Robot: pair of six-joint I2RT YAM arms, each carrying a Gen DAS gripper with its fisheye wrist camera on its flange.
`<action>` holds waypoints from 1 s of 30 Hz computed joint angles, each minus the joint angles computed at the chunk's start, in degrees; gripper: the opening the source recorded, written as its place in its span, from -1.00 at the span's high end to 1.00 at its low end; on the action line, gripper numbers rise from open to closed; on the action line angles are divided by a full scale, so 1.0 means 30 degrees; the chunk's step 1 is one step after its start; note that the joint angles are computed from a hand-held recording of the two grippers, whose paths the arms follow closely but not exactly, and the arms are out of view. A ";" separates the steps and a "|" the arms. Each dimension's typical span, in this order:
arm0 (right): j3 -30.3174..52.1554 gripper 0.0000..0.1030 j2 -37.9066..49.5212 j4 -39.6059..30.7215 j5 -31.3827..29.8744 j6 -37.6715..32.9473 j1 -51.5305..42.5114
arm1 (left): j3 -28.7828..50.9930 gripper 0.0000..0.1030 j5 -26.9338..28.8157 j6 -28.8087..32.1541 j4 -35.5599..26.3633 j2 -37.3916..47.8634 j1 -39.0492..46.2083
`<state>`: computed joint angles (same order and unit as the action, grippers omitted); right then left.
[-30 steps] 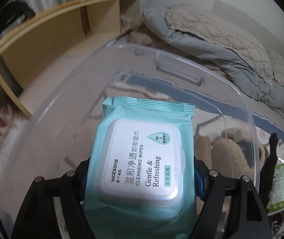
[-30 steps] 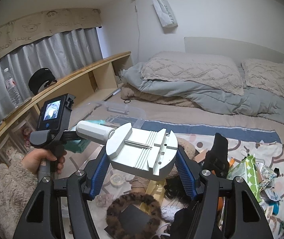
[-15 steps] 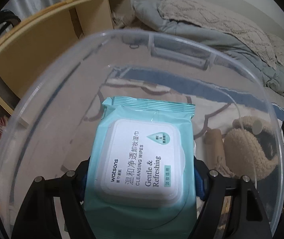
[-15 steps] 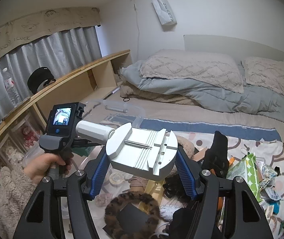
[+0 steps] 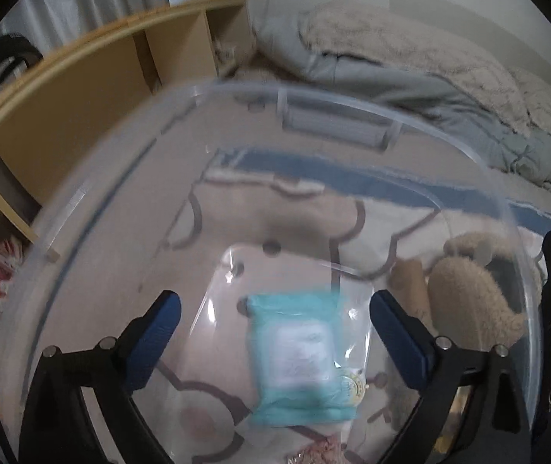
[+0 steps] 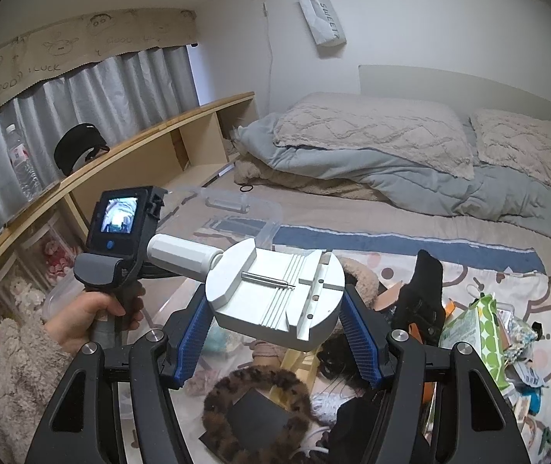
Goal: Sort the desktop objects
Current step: 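Lower the wipes pack into the clear box and open the left gripper, then lower the watch-band tool into the clear box and open the right gripper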
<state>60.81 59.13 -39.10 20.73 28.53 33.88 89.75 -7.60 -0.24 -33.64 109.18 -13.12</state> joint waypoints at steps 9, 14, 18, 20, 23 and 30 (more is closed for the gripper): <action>-0.0164 -0.28 0.0214 0.0400 0.0153 -0.0001 0.0245 | -0.0489 -0.92 0.1492 -0.0920 0.0591 -0.2131 0.0323; -0.0088 -0.27 0.0827 0.0892 0.0184 -0.0005 0.0724 | -0.1923 -0.92 0.1617 -0.0830 0.1677 -0.5091 0.0367; 0.0222 -0.28 0.1558 0.1348 0.0452 -0.0241 0.1503 | -0.3048 -0.92 0.1869 0.0076 0.1965 -0.7362 0.0723; 0.0534 -0.27 0.2052 0.1526 0.0508 -0.0319 0.1969 | -0.4124 -0.92 0.2081 0.0665 0.2260 -0.8959 0.1149; 0.1109 -0.27 0.3033 0.1840 0.0575 -0.0594 0.2738 | -0.5459 -0.92 0.2248 0.1231 0.2492 -1.0810 0.1796; 0.3069 -0.27 0.6125 0.1966 0.0273 -0.1009 0.3965 | -0.9361 -0.92 0.4535 0.1682 0.2489 -1.5504 0.5629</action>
<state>70.01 77.50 -33.21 21.55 25.50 45.78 61.66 6.00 4.81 -26.18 62.67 3.77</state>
